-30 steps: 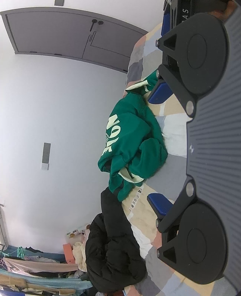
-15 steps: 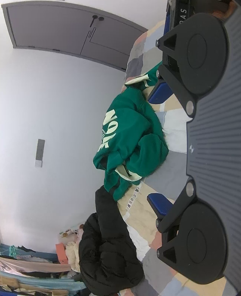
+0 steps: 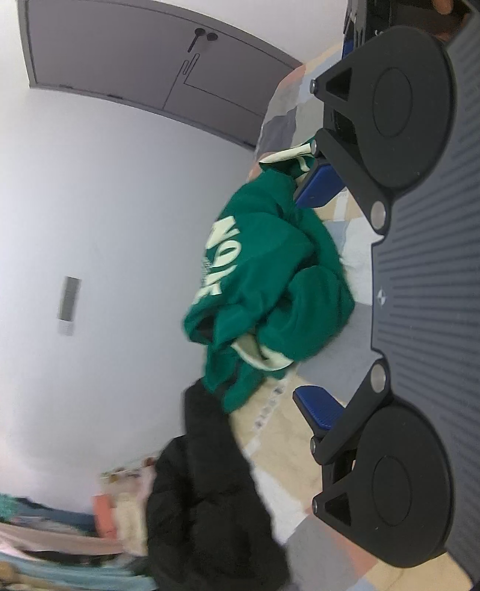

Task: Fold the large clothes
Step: 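Grasp the green hoodie with the left gripper while the right gripper grasps it too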

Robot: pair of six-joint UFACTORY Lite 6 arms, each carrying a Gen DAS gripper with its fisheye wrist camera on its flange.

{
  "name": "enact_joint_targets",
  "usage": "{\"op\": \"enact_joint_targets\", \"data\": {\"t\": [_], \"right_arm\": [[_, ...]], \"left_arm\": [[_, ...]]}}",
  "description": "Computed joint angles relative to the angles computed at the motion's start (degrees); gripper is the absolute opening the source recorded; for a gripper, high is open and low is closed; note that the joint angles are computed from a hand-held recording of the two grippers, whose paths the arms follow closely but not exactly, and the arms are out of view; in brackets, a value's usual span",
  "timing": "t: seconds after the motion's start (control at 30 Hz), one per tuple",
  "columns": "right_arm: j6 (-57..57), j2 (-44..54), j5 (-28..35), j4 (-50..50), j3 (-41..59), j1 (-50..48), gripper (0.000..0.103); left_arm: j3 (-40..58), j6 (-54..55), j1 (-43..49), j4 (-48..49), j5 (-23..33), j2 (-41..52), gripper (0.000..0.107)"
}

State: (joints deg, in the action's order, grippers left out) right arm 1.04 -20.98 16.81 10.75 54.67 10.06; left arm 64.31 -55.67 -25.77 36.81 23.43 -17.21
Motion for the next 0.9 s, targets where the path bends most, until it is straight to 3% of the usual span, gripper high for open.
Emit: {"op": "enact_joint_targets", "data": {"t": [0.1,0.23,0.33,0.57,0.67,0.83,0.9], "right_arm": [[-7.3,5.6,-1.2,7.4,3.5,-1.1,0.103],[-2.4,15.1,-3.2,4.3,10.6,-0.8,0.103],[-2.5,25.0,-3.0,6.1,19.4,-1.4,0.103],[-9.6,50.0,-1.1,16.7,43.7,-2.9,0.103],[-25.1,58.8,-5.4,32.3,48.4,-3.4,0.103],[-53.5,70.9,-0.6,62.0,56.2,-5.8,0.103],[-58.1,76.9,0.2,67.4,62.0,-6.4,0.100]], "left_arm": [[2.4,17.3,6.4,-18.0,-6.5,4.9,0.103],[7.1,41.3,11.5,-37.4,-13.1,14.1,0.103],[14.3,59.3,13.0,-53.5,-14.8,25.2,0.103],[36.7,98.1,19.4,-94.1,-7.8,53.0,0.103],[48.2,99.2,21.7,-96.7,-1.5,64.9,0.103],[57.4,116.3,23.7,-113.5,2.6,77.6,0.103],[61.2,124.1,24.1,-119.7,5.1,82.4,0.103]]}}
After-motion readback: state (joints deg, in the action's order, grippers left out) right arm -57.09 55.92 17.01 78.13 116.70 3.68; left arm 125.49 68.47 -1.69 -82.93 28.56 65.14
